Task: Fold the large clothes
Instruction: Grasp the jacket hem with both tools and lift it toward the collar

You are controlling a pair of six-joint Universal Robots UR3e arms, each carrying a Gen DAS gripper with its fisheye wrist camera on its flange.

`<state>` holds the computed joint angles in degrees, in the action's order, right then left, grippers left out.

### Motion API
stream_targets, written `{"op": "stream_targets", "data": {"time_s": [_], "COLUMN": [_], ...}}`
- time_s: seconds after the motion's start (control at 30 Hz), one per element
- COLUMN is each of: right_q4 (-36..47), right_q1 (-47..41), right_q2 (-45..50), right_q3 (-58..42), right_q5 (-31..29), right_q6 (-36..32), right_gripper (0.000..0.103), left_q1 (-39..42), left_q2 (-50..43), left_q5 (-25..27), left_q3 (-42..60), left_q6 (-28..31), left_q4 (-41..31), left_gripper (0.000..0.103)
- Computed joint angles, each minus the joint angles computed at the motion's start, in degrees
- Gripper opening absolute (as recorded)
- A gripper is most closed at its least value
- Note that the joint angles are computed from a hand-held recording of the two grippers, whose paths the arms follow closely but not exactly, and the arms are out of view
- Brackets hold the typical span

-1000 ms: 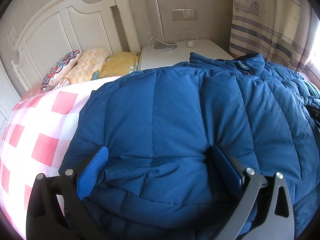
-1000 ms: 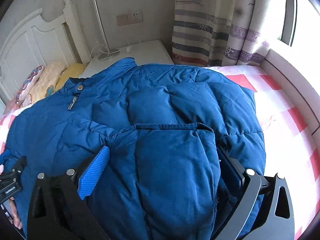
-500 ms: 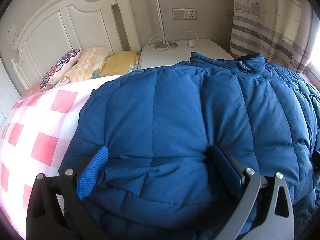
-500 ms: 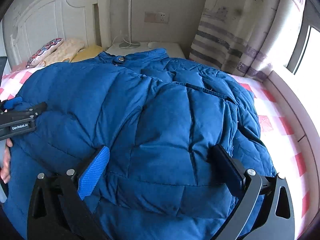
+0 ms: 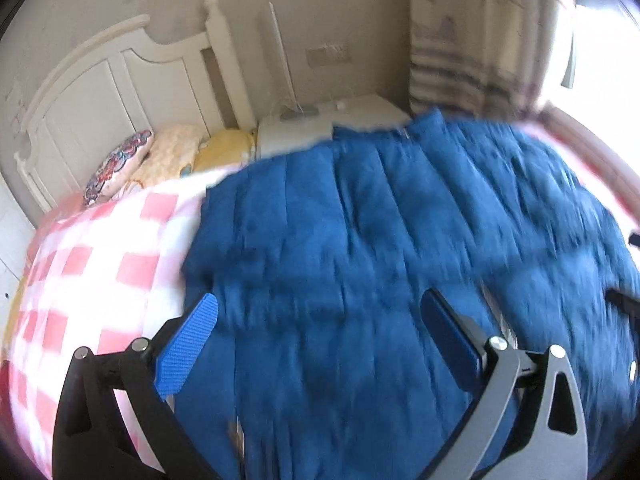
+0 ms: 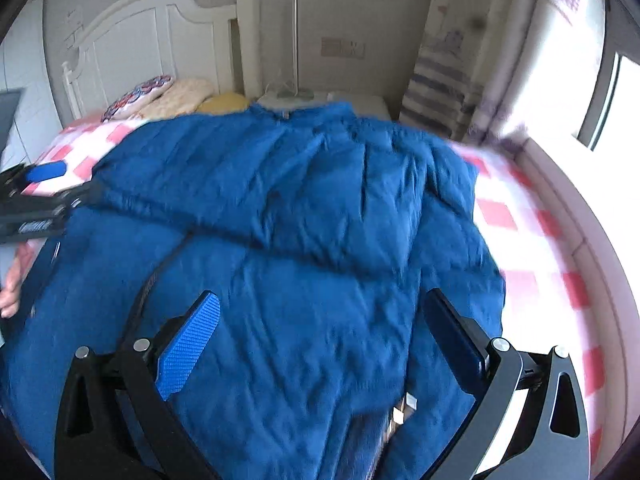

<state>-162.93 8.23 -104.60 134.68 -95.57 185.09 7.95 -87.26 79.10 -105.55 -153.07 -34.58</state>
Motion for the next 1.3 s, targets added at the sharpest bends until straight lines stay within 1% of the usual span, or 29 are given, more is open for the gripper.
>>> {"op": "stream_targets", "data": {"time_s": [0.03,0.07,0.13,0.2,0.23,0.27,0.3,0.37,0.4,0.47,0.5,0.53,0.57,0.6,0.63,0.67,0.7,0.73,0.87,0.9,0.97,1.03,1.07,1.1,1.13,1.17,1.27,1.3], "right_q4": [0.8,0.8,-1.3,-4.1,-3.8,-3.3,-2.9,0.0,0.1,-1.1,-1.8,-2.1,-2.3,-2.0,-1.8,-4.3,-3.6,-2.7,-0.1,-0.4,-2.2,-3.3,-3.8,-3.5,-2.4,-2.1,0.0,1.3], "right_q1": [-1.4,-1.6,-2.0,-1.3,-1.3,-1.2,-0.6,2.9,4.8,7.9,9.7,10.9,12.2,12.3,12.2,11.1,10.0,9.0,13.0,13.7,16.3,19.2,19.0,16.9,16.0,15.8,18.2,19.2], "right_q2": [-1.3,-1.7,0.5,1.4,1.2,1.3,1.5,1.0,0.1,-1.6,-1.7,-1.2,0.6,2.3,4.4,4.6,3.3,2.6,0.3,-1.8,-2.9,-0.3,0.3,-0.9,-1.3,-1.1,-0.3,-0.8], "right_q3": [2.1,3.4,6.4,7.8,7.7,7.4,6.9,4.7,4.3,4.3,4.2,3.9,3.8,3.7,3.6,5.4,5.8,5.9,5.1,6.2,8.0,8.1,8.7,9.6,9.3,9.0,6.7,5.8], "right_q5": [2.3,3.2,3.9,3.3,3.4,3.2,2.4,-2.1,-3.5,-4.2,-4.3,-4.3,-3.8,-3.1,-2.8,-1.5,-0.2,0.9,-3.9,-2.2,-0.9,-2.0,-1.7,0.7,1.3,1.1,-1.9,-3.4], "right_q6": [-0.4,-0.3,-0.4,0.2,0.2,0.4,0.7,3.2,3.7,2.8,2.0,1.5,0.7,0.0,-0.2,0.5,0.3,-0.1,2.5,1.8,0.9,0.1,0.5,0.4,0.5,0.3,0.9,1.3], "right_gripper": [0.098,0.098,0.099,0.099,0.098,0.098,0.098,0.098,0.098,0.098,0.098,0.098,0.098,0.098,0.099,0.099,0.099,0.099,0.098,0.098,0.098,0.098,0.098,0.098,0.098,0.098,0.098,0.098], "left_q1": [0.1,0.2,1.4,5.7,7.5,8.0,7.4,5.6,5.4,5.3,4.8,3.5,3.3,3.9,5.9,7.0,8.7,9.0,9.1,9.4,9.8,9.8,9.9,10.0,9.7,9.7,10.0,10.9], "left_q2": [1.6,2.5,3.8,6.4,7.1,7.3,7.4,8.9,10.3,15.3,15.9,16.1,16.1,16.5,17.0,16.4,16.7,15.6,15.9,15.9,16.3,16.0,15.7,15.0,14.2,14.1,15.2,17.9], "left_q5": [1.4,2.9,3.0,-2.4,-4.6,-5.0,-3.8,-0.2,0.4,-0.8,-0.3,1.7,2.1,1.2,-1.2,-2.6,-4.7,-5.3,-5.5,-5.8,-6.2,-6.5,-6.7,-6.8,-6.6,-6.6,-6.4,-6.1], "left_q3": [-2.5,-4.5,-9.0,-14.6,-15.1,-15.0,-14.9,-15.6,-16.3,-19.1,-19.8,-21.7,-23.9,-24.9,-24.6,-23.8,-23.1,-22.6,-23.2,-23.1,-23.3,-23.2,-23.1,-22.6,-22.2,-22.2,-21.9,-21.4], "left_q6": [1.4,2.3,4.1,5.0,4.9,4.8,4.0,1.8,1.7,4.3,4.8,4.9,5.0,4.8,5.1,5.2,5.5,5.6,5.7,5.7,6.0,5.9,5.9,5.9,5.6,5.6,5.4,5.1], "left_q4": [-1.7,-3.3,-3.1,-0.1,-1.2,-1.8,-1.7,-0.6,-0.6,-1.3,-0.6,2.0,5.0,5.8,3.7,2.1,-0.6,-0.6,-0.2,-0.6,-1.0,-1.0,-1.0,-0.9,-0.4,-0.4,-1.8,-5.4], "left_gripper": [0.101,0.101,0.101,0.101,0.101,0.101,0.101,0.101,0.101,0.101,0.101,0.101,0.101,0.101,0.101,0.101,0.101,0.101,0.101,0.101,0.101,0.101,0.101,0.101,0.101,0.101,0.101,0.101]}}
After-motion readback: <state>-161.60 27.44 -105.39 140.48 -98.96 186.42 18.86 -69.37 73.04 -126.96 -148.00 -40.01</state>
